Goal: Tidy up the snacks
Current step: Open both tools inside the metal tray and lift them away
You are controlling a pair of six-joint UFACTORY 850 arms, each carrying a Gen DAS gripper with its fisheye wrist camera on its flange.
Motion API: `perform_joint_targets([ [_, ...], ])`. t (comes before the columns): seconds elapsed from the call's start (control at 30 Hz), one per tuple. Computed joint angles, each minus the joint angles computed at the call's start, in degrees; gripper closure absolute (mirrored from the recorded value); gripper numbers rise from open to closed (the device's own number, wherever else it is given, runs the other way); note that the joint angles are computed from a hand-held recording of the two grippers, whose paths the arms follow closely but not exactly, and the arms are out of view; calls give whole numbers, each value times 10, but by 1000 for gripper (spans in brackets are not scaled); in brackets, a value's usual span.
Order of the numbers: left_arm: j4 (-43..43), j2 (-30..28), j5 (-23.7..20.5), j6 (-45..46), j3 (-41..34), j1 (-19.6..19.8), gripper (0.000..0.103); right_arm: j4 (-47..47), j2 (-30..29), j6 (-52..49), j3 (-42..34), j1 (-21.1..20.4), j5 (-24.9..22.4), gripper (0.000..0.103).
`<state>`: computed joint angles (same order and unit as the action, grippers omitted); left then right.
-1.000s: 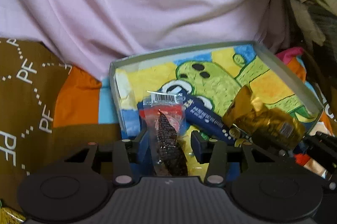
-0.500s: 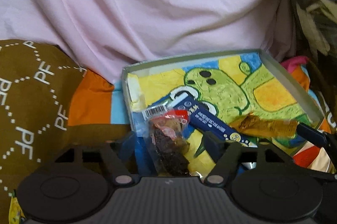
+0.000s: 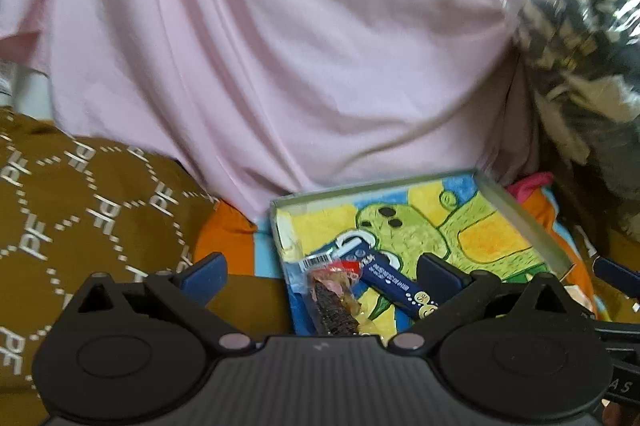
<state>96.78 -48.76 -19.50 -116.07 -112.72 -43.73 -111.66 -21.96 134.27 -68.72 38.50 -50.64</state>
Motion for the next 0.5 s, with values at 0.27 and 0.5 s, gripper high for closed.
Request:
perform_joint_targets([
  [0.27,196,102,-55,-174,164,-9,0,19,37,-3,36,52,-41,1],
  [0.5,262,181,-112,-271,307,-22,0,53,69,-24,73,109,-65,1],
])
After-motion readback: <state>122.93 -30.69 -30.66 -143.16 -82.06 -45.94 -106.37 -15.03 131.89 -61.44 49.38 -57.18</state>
